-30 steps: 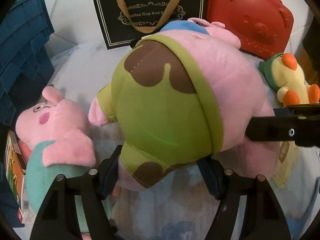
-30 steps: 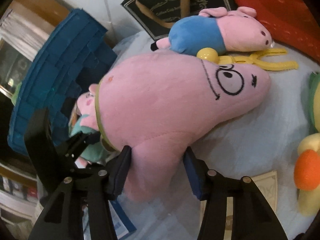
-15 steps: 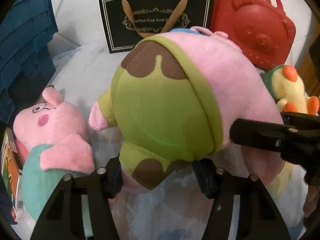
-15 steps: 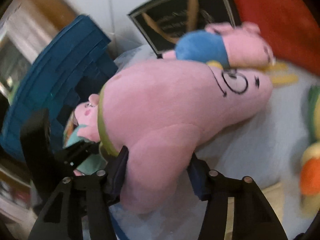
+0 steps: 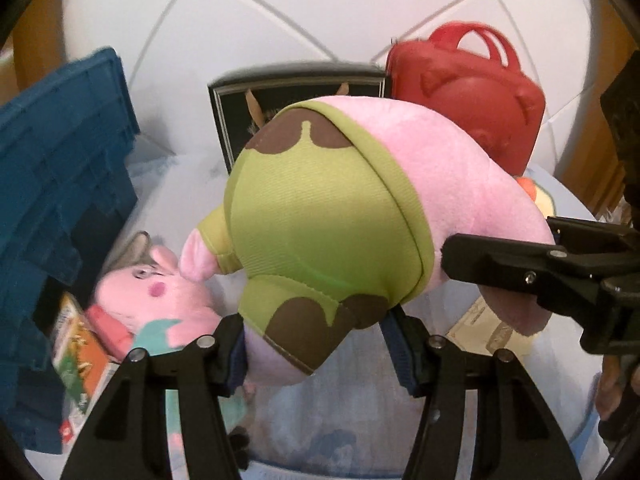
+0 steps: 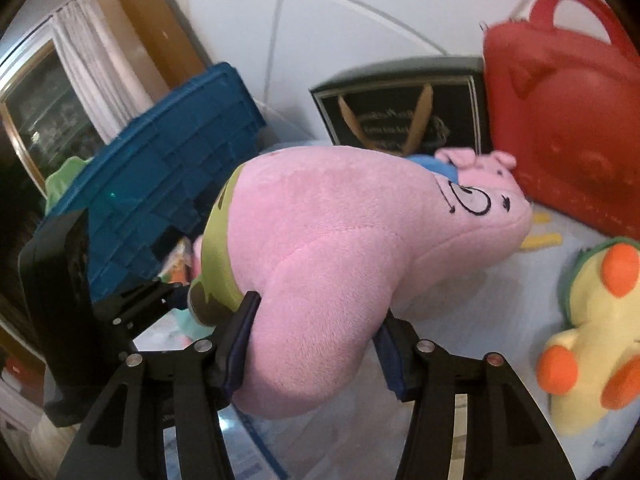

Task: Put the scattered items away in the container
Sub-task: 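Lift the Patrick plush with both tools and carry it over the crate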

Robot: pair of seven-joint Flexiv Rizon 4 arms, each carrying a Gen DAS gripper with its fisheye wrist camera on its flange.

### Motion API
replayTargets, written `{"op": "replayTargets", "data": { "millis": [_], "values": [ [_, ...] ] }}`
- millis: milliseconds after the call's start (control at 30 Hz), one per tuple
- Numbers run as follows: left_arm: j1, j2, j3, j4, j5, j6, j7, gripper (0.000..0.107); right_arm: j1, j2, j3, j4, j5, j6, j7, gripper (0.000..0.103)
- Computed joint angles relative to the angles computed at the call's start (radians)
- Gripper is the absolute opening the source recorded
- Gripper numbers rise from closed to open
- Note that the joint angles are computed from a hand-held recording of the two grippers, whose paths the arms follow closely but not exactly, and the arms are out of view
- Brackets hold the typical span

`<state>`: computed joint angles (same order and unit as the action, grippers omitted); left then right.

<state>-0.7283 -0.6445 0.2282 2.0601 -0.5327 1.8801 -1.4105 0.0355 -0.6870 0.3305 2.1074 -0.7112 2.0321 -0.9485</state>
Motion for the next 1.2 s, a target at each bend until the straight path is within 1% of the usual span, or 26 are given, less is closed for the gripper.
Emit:
{"op": "replayTargets", "data": {
  "millis": [100, 200, 267, 367, 500, 633, 700, 800, 900, 967, 1000, 1067, 1100, 1133, 1200],
  "values": [
    [-0.038, 0.045, 0.035, 0.038, -0.02, 0.02, 0.004, 0.057, 0.036, 0.054, -0.012, 0.028, 0.032, 0.019, -0.009, 0.053],
    [-0.07, 0.097, 0.061, 0.079, -0.054, 0.04, 0.032, 0.057, 0.084, 0.114, -0.028, 0.055, 0.07, 0.027, -0.018, 0.053],
    [-0.096, 0.143, 0.083, 0.119, -0.088, 0.063, 0.067, 0.057, 0.116, 0.154, -0.035, 0.069, 0.094, 0.028, -0.023, 0.053],
    [-0.114, 0.212, 0.095, 0.177, -0.134, 0.102, 0.124, 0.057, 0.17, 0.215, -0.041, 0.082, 0.133, 0.026, -0.029, 0.053],
    [-0.116, 0.319, 0.107, 0.257, -0.191, 0.138, 0.214, 0.057, 0.298, 0.285, -0.075, 0.075, 0.236, -0.004, -0.06, 0.053],
    [-0.143, 0.392, 0.125, 0.303, -0.304, 0.162, 0.329, 0.057, 0.391, 0.311, -0.083, 0.039, 0.308, -0.042, -0.079, 0.053],
    [-0.146, 0.427, 0.126, 0.321, -0.357, 0.18, 0.38, 0.057, 0.427, 0.318, -0.083, 0.017, 0.331, -0.06, -0.089, 0.053],
    [-0.168, 0.472, 0.119, 0.33, -0.49, 0.238, 0.488, 0.057, 0.452, 0.317, -0.068, -0.028, 0.331, -0.08, -0.101, 0.053],
    [-0.154, 0.513, 0.097, 0.331, -0.576, 0.283, 0.558, 0.057, 0.391, 0.289, 0.012, -0.097, 0.253, -0.106, -0.084, 0.053],
    [-0.129, 0.539, 0.084, 0.329, -0.604, 0.295, 0.596, 0.057, 0.406, 0.282, 0.015, -0.14, 0.236, -0.124, -0.087, 0.053],
    [-0.115, 0.553, 0.077, 0.326, -0.62, 0.3, 0.618, 0.057, 0.401, 0.272, 0.032, -0.17, 0.219, -0.142, -0.082, 0.053],
    [-0.081, 0.581, 0.068, 0.308, -0.667, 0.301, 0.699, 0.057, 0.377, 0.243, 0.084, -0.239, 0.184, -0.187, -0.075, 0.053],
    [-0.057, 0.596, 0.069, 0.291, -0.689, 0.285, 0.746, 0.057, 0.362, 0.213, 0.122, -0.295, 0.163, -0.224, -0.074, 0.053],
    [-0.03, 0.608, 0.069, 0.274, -0.709, 0.269, 0.791, 0.057, 0.362, 0.194, 0.142, -0.336, 0.159, -0.253, -0.081, 0.053],
    [0.03, 0.619, 0.076, 0.238, -0.73, 0.219, 0.865, 0.057, 0.389, 0.147, 0.16, -0.437, 0.164, -0.312, -0.103, 0.053]
  ]
}}
